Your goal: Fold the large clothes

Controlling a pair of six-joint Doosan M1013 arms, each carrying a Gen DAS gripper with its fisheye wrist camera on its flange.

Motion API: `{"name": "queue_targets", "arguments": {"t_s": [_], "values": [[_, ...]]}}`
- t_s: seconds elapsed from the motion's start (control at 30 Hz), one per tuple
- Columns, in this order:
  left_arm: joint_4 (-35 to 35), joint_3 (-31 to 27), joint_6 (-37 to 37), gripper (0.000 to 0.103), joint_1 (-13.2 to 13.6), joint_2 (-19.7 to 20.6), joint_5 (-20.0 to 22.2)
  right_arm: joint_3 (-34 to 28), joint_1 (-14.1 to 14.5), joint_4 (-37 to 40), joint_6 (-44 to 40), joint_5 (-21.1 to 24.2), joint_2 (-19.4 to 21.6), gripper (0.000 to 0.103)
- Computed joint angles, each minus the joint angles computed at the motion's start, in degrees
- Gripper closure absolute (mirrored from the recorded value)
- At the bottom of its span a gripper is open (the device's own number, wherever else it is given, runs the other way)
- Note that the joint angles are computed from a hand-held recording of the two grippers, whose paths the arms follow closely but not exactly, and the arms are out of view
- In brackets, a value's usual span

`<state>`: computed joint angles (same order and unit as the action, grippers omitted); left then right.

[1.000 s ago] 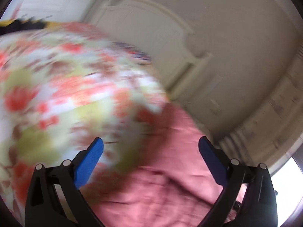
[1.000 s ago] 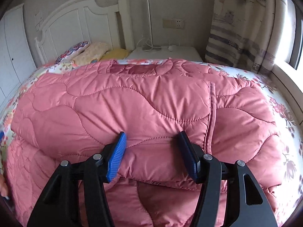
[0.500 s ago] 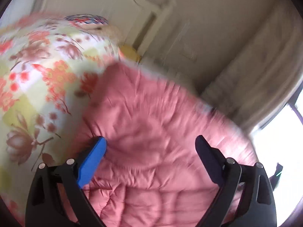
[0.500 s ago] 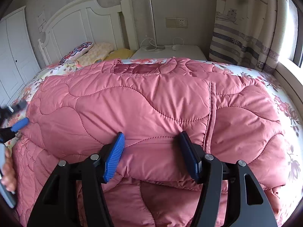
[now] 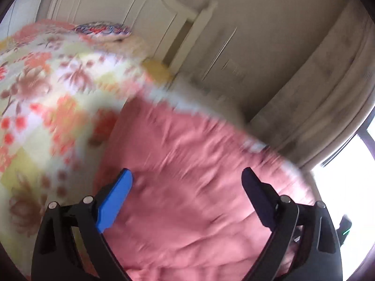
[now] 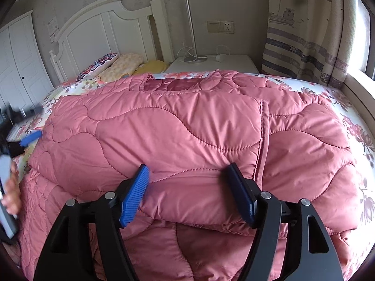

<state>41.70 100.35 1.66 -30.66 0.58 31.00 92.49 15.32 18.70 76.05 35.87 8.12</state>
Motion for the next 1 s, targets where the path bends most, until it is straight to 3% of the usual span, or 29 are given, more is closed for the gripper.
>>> {"name": "queue_targets", "arguments": {"t_s": [0.07,0.13,0.23,0.3,0.4,0.47,0.53,0.63,0.77,0.83,1.0], "values": [[1.3,-1.8,0.9,0.009,0.7,0.8,0.8,0.0,0.0,0.2,0.0,0.0,0.0,0.036],[-7.7,-4.3,11.5,0.007,2.4,3.3,0.3,0.1,-0.1,0.9,-0.5,0.0,0.0,0.036],[-21.3,-6.8,25.3,0.008,4.6,7.4,4.7,0.1,-0.4,2.5,-1.6,0.2,-0.1,0.036],[-22.1,-6.0,26.5,0.008,5.0,6.7,2.8,0.2,-0.6,3.1,-2.1,0.3,-0.1,0.036],[-37.1,-2.6,33.7,0.008,8.4,3.8,-11.1,0.2,-1.0,4.7,-2.8,0.7,-0.1,0.035],[-37.9,-1.2,29.2,0.008,10.7,2.4,-16.0,0.1,-1.0,5.0,-2.9,0.9,0.0,0.035],[-42.2,-1.4,31.7,0.008,12.3,2.4,-16.8,0.1,-1.0,4.8,-2.9,0.9,0.0,0.034],[-55.1,-2.7,45.3,0.008,14.1,4.1,-14.3,0.1,-1.1,5.5,-3.4,0.9,0.1,0.034],[-52.8,-5.1,49.7,0.008,13.9,7.3,-7.8,0.2,-1.3,7.0,-4.6,1.2,0.1,0.033],[-47.9,-6.4,47.0,0.008,13.6,7.8,-5.7,0.2,-1.4,7.4,-5.1,1.2,0.1,0.032],[-51.2,-6.4,47.1,0.007,14.6,6.5,-9.8,0.3,-1.5,8.0,-5.6,1.4,0.1,0.030]]}}
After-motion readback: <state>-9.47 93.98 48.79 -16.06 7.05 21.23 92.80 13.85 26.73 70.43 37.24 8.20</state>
